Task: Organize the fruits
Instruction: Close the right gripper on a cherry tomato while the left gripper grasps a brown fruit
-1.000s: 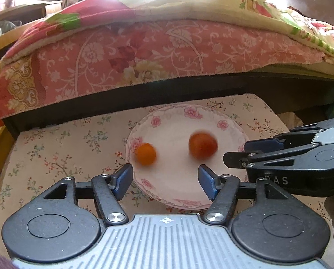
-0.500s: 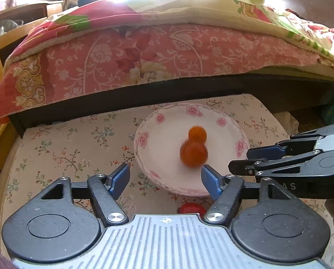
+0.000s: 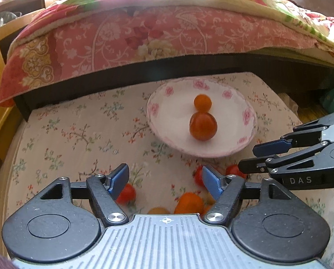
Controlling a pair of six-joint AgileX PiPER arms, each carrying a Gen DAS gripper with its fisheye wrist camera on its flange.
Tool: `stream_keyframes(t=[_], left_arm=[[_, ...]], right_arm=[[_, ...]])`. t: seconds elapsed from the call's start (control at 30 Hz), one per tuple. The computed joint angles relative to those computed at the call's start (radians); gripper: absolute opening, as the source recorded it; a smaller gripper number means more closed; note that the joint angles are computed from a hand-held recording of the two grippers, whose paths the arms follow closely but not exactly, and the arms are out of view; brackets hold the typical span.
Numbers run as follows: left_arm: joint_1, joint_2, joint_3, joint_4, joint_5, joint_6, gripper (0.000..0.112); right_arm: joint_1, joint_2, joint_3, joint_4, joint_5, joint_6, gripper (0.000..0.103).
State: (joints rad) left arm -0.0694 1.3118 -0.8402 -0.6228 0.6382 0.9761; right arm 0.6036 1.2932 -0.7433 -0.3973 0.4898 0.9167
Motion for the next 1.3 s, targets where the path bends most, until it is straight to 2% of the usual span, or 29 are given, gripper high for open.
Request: stream_keyframes(t=[0.2, 0.4, 0.63, 0.7, 0.83, 1.17, 1.3], left_arm=[[0.036, -0.016, 0.013, -0.01, 0.052, 0.059, 0.079], [0.084, -0.042, 0.032, -0.051, 0.121, 0.188, 0.081], [0.132, -0.053, 0.075, -0.078, 0.161, 0.354, 0.081], [0.148, -0.047, 0.084, -0.078, 0.149, 0.39, 0.081], [0.171, -0.023, 0.078, -0.073, 0.166, 0.41, 0.08], [0.183, -0.006, 0.061, -0.062, 0.272, 0.466, 0.071], [0.167, 0.004, 0.074, -0.055, 0.241, 0.465, 0.071]], right_arm=[[0.029, 0.027, 0.004, -0.006, -0.005, -0.017, 0.038], [0.037, 0.061, 0.001, 0.021, -0.018, -0.07, 0.038], [0.054, 0.088, -0.01, -0.03, -0.015, -0.047, 0.038], [0.055, 0.089, -0.012, -0.03, -0.012, -0.061, 0.038], [0.036, 0.089, -0.017, 0.023, -0.019, -0.125, 0.038], [0.014, 0.078, -0.018, 0.081, -0.014, -0.201, 0.038], [0.006, 0.069, -0.019, 0.114, -0.014, -0.251, 0.038]])
